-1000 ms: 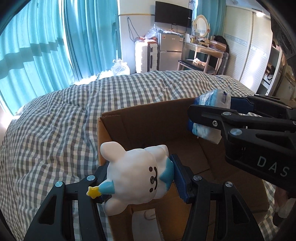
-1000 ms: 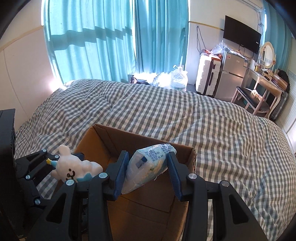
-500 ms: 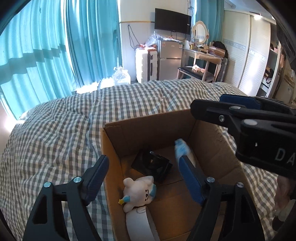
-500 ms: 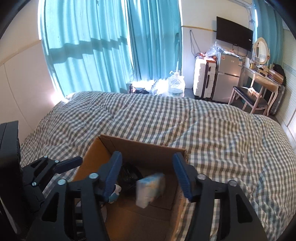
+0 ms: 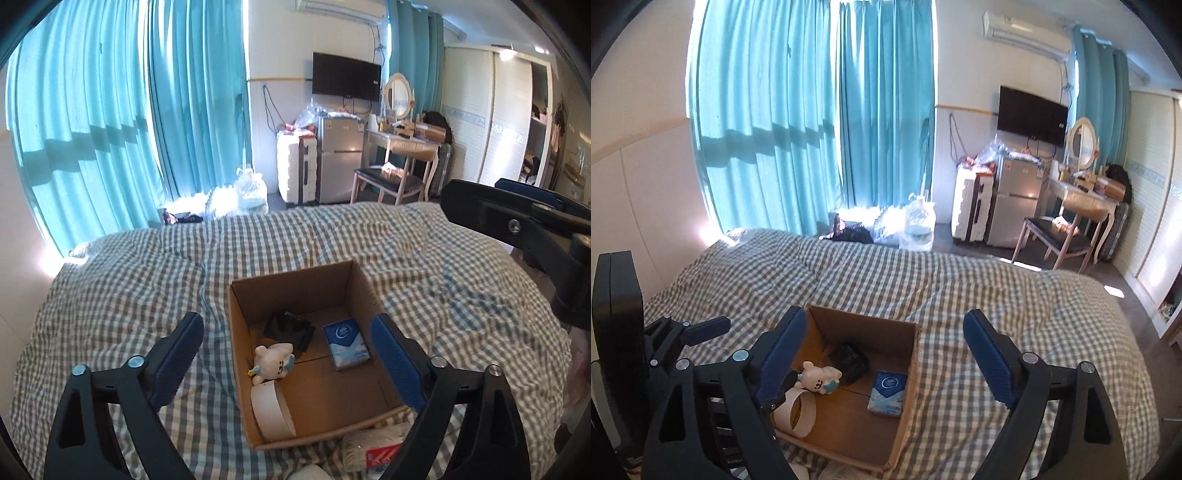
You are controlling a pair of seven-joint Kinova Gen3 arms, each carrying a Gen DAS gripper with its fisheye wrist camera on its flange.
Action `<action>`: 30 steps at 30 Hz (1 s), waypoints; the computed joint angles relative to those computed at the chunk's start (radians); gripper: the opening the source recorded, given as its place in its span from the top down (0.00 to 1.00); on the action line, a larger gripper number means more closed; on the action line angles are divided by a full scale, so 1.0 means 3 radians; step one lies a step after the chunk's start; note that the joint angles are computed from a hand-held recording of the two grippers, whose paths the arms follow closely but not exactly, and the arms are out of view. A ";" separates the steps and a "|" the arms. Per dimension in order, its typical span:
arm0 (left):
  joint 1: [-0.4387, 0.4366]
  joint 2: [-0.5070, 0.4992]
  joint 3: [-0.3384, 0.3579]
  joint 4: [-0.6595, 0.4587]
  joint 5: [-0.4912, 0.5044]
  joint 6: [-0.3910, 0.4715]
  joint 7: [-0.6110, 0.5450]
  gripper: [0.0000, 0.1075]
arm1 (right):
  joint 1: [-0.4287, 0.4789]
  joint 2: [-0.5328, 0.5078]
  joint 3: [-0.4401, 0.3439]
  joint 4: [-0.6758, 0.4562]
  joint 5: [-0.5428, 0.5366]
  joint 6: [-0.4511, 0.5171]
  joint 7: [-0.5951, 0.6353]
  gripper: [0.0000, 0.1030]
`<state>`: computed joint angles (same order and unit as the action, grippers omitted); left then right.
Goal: Organize objects
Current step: 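Open both grippers to drop the bunny and tissue pack into the box, then reach the right gripper toward the white hair dryer on the bed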
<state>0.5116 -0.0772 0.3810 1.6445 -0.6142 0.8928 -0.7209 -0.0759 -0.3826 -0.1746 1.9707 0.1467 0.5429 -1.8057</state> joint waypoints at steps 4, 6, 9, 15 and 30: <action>0.0043 -0.0190 0.0202 -0.0096 -0.0190 0.0310 0.0165 0.08 | 0.0037 -0.0393 -0.0086 -0.0101 -0.0010 0.0340 -0.0026 0.13; 0.0029 -0.0265 0.0293 -0.0147 -0.0202 0.0442 0.0150 0.07 | 0.0071 -0.0547 -0.0144 -0.0170 -0.0012 0.0526 -0.0026 0.13; -0.0027 -0.0363 0.0516 -0.0201 -0.0299 0.0685 0.0216 0.06 | 0.0132 -0.0829 -0.0266 -0.0236 -0.0003 0.0779 -0.0030 0.13; -0.0214 -0.0650 0.0847 -0.0183 -0.0242 0.0959 0.0293 0.06 | 0.0199 -0.1266 -0.0443 -0.0273 -0.0109 0.1181 -0.0015 0.13; -0.0801 -0.1411 0.1290 0.0749 0.0475 0.0861 0.0571 0.05 | 0.0167 -0.1923 -0.0651 0.0435 -0.0582 0.1469 -0.0041 0.13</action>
